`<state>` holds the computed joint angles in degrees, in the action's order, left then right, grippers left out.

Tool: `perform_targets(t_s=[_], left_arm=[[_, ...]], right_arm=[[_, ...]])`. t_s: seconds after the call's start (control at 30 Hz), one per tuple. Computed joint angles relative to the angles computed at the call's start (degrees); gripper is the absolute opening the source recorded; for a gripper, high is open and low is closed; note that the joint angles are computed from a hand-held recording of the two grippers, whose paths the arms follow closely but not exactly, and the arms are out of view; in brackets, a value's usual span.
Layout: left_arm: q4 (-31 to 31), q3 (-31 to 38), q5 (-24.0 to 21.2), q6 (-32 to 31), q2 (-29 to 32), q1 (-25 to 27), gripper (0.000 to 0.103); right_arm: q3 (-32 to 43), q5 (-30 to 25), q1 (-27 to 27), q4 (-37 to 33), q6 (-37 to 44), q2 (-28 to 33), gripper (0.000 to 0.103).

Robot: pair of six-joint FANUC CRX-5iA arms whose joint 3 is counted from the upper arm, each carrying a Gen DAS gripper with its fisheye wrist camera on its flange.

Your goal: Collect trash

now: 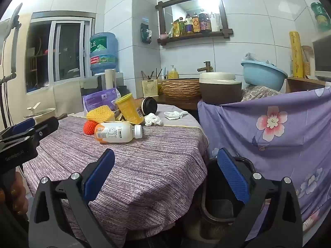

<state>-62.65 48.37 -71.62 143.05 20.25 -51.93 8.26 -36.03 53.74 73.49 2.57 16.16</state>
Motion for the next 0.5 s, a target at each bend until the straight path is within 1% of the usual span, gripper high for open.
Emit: perform_targets(t_s=[0.07, 0.17, 0.33, 0.37, 0.5], left_arm=[[0.34, -0.67, 0.97, -0.14, -0.44, 0.05, 0.098], [0.38, -0.66, 0.52, 0.58, -0.51, -0.04, 0.098], [0.81, -2.31, 1.03, 1.28, -1.36, 0.44, 0.098], [0.50, -2.81, 1.07, 1.53, -1.73, 0.16, 0.098], [1.69, -1.26, 0.49, 0.55, -1.17, 0.60, 0.098]], right_arm=[[-0.03, 0.07, -0.03, 0.07, -0.07, 0.01, 0.098], [0.08, 0.10, 0.01, -0.33, 0.24, 0.07, 0.098], [0.19, 0.07, 0.16, -0.46, 0.67, 0.06, 0.098], [-0.52, 0.71, -0.35, 0.31, -0.07, -0.15, 0.098], [0.17, 0.11, 0.10, -0.12, 0.41, 0.19, 0.098]])
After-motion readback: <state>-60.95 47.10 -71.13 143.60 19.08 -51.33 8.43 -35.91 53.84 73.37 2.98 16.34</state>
